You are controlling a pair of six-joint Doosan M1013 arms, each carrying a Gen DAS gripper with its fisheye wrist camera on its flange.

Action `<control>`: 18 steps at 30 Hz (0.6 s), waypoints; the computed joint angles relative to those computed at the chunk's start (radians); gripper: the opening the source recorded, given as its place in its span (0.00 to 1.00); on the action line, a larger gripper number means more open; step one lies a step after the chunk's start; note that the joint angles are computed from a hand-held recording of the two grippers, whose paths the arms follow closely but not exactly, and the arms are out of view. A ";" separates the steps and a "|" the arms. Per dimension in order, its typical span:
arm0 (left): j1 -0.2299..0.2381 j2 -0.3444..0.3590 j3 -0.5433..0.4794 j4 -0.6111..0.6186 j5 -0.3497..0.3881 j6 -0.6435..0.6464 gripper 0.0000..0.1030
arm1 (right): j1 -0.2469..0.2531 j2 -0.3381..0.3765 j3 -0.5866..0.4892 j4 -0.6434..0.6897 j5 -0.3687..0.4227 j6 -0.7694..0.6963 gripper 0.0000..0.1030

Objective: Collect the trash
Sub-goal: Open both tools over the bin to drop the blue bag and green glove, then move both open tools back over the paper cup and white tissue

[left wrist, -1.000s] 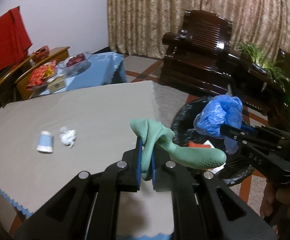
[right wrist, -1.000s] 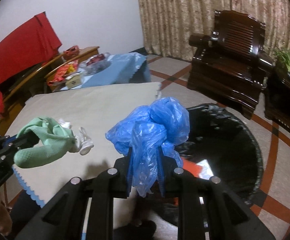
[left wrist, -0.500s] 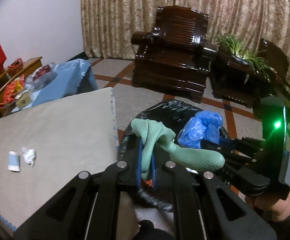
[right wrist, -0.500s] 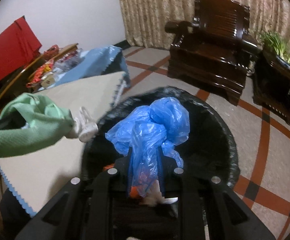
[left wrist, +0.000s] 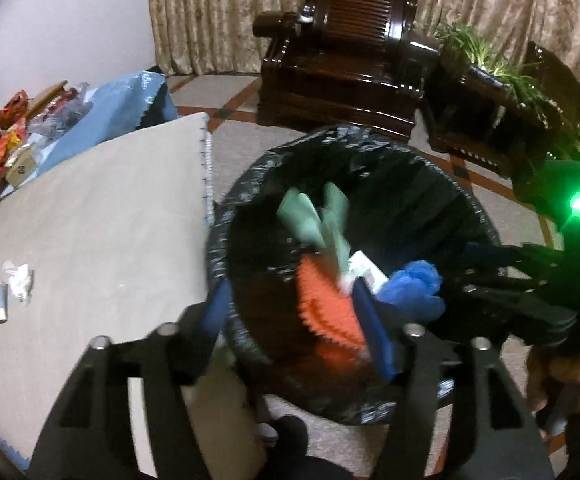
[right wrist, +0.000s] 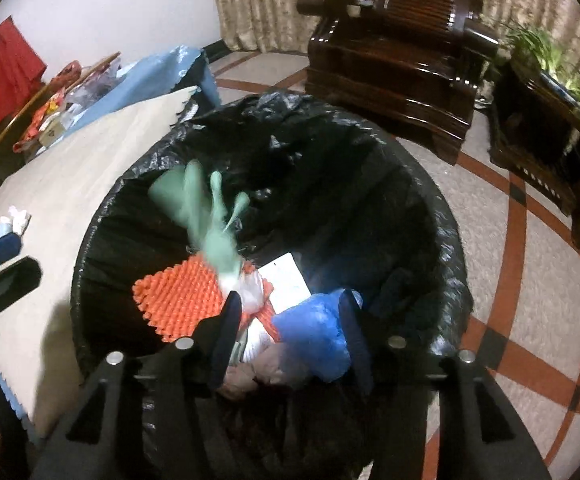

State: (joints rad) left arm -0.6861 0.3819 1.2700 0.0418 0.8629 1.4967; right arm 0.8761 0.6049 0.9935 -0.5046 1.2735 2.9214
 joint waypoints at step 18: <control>0.118 -0.119 0.094 0.092 -0.027 -0.078 0.77 | 0.079 0.158 -0.374 -0.113 0.081 -0.059 0.49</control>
State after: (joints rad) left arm -0.5677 0.2632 1.3640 0.1342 0.8355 1.4182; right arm 0.9549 0.7632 0.6194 -0.6180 1.3545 2.8625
